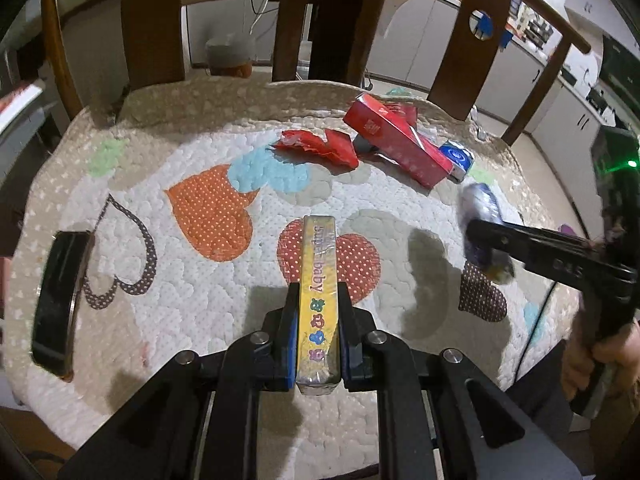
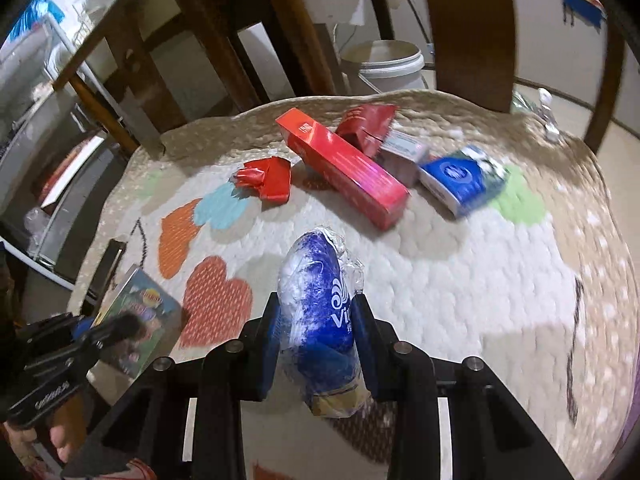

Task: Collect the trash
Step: 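Carry the snack bar and bread to the purple basket and release both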

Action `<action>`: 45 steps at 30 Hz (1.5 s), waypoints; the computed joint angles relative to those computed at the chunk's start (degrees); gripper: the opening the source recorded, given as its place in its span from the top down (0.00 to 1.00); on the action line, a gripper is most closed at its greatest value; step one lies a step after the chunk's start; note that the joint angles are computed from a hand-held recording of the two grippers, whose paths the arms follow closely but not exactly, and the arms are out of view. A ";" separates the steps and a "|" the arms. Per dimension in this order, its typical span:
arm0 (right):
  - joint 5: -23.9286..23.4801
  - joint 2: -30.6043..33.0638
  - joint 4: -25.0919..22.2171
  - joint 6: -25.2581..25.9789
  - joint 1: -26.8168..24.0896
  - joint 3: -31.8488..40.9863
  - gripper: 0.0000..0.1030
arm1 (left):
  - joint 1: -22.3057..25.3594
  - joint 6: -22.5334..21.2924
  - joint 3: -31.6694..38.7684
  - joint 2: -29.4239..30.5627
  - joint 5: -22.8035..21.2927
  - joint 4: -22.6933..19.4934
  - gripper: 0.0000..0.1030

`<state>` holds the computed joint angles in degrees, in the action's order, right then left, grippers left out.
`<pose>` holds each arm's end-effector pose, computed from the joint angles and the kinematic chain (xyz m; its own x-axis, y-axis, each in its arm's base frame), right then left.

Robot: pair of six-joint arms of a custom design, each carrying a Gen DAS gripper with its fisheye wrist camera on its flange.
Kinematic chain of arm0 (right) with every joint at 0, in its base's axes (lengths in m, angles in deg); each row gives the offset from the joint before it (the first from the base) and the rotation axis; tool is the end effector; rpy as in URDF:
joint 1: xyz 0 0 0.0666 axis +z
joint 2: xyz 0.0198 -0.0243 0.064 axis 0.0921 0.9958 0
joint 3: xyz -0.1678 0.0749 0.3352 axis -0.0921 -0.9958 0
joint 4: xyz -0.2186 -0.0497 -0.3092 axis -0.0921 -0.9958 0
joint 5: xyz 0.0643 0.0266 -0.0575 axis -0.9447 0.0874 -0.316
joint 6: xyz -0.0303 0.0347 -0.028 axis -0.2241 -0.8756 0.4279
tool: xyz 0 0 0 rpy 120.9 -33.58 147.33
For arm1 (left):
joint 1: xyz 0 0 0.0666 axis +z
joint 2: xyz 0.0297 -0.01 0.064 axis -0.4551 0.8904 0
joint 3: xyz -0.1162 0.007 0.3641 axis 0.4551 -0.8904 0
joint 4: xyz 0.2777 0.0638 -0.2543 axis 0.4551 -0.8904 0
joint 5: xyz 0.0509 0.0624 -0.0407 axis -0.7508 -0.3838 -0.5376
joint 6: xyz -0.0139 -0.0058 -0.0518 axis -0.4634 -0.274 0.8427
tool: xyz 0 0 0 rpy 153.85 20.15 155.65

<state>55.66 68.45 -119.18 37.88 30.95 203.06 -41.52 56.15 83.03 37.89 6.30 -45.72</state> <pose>0.6293 0.3071 0.3901 -0.8739 -0.0381 -0.4845 -0.2045 0.9332 0.2955 0.5795 -0.1526 0.4030 -0.8564 0.0613 -0.5126 0.1575 0.9766 -0.1462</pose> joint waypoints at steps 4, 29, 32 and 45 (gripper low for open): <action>-0.06 -6.20 4.93 -2.42 -0.15 -9.68 0.64 | -1.28 -1.45 -0.90 -1.01 -2.75 0.18 0.86; 1.84 -27.15 20.61 -13.52 -6.70 -39.94 0.64 | -8.35 -6.64 2.54 -1.28 -2.30 -1.70 0.86; 2.15 -29.14 21.90 -14.38 -8.03 -42.46 0.64 | -9.73 -7.64 5.54 0.40 -1.23 -2.75 0.86; 3.85 -39.66 26.65 -18.41 -17.42 -55.00 0.64 | -17.60 -11.85 32.43 16.96 3.57 -13.29 0.86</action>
